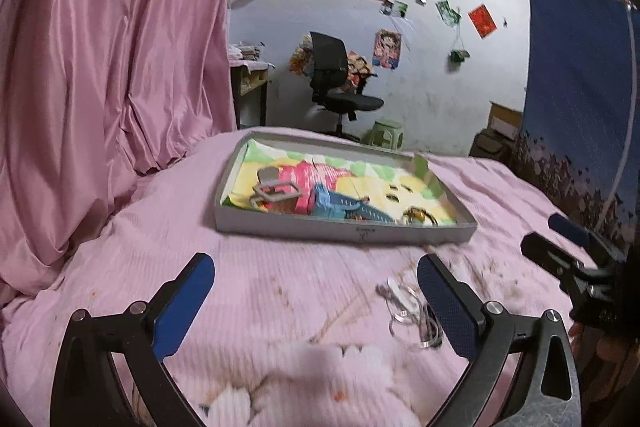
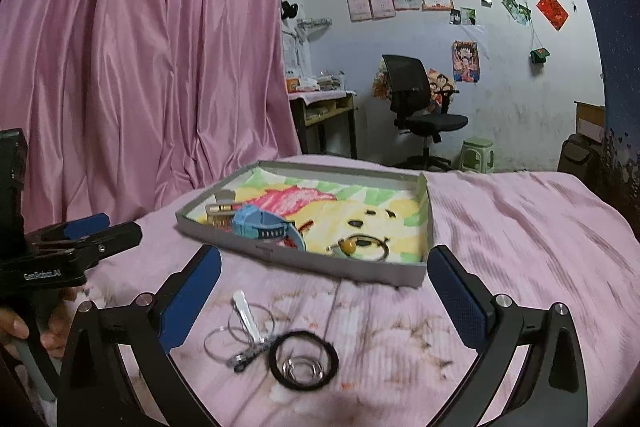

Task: Organize jewelry
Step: 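Withdraw both tools from the tray toward the items on the bed, then grasp the silver key ring with the left tool while the right tool grasps the black hair tie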

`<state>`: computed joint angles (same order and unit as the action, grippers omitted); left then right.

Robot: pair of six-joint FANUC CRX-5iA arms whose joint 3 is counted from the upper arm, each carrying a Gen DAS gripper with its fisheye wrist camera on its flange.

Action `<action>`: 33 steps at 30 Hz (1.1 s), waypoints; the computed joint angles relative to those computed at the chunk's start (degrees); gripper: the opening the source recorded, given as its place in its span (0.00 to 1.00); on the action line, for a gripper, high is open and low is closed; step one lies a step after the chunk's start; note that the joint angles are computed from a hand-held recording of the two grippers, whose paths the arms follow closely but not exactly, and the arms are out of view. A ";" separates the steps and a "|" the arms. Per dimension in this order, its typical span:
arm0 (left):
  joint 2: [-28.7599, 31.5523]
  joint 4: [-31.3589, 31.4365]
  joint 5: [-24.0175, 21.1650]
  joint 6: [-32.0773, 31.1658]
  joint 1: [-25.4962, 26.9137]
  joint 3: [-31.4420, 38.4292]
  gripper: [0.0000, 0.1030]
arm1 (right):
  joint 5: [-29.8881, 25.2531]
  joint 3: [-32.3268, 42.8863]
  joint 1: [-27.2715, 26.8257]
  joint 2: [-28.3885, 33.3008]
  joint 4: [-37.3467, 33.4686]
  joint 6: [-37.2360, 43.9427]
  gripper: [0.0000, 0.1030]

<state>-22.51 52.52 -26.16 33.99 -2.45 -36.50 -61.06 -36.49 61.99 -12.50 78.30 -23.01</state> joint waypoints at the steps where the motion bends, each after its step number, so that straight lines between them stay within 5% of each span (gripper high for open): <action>1: -0.15 -0.81 -0.86 0.24 0.34 0.11 0.99 | -0.55 0.22 0.46 -0.07 -0.87 0.64 0.99; 16: 2.62 -7.29 -13.03 0.53 2.45 4.03 0.99 | -4.73 3.55 5.17 -1.02 -15.82 11.49 0.97; 20: 3.57 -6.35 -16.33 -0.81 2.87 4.66 0.97 | -3.61 4.33 4.49 -1.19 -20.10 13.35 0.76; 33: 10.16 -9.86 -26.20 1.43 1.80 10.37 0.56 | 0.58 5.50 2.40 -0.32 -27.43 17.52 0.40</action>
<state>-12.34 42.66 -52.36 35.41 -0.66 -26.12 -60.48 -30.99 64.39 -12.82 50.87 -5.49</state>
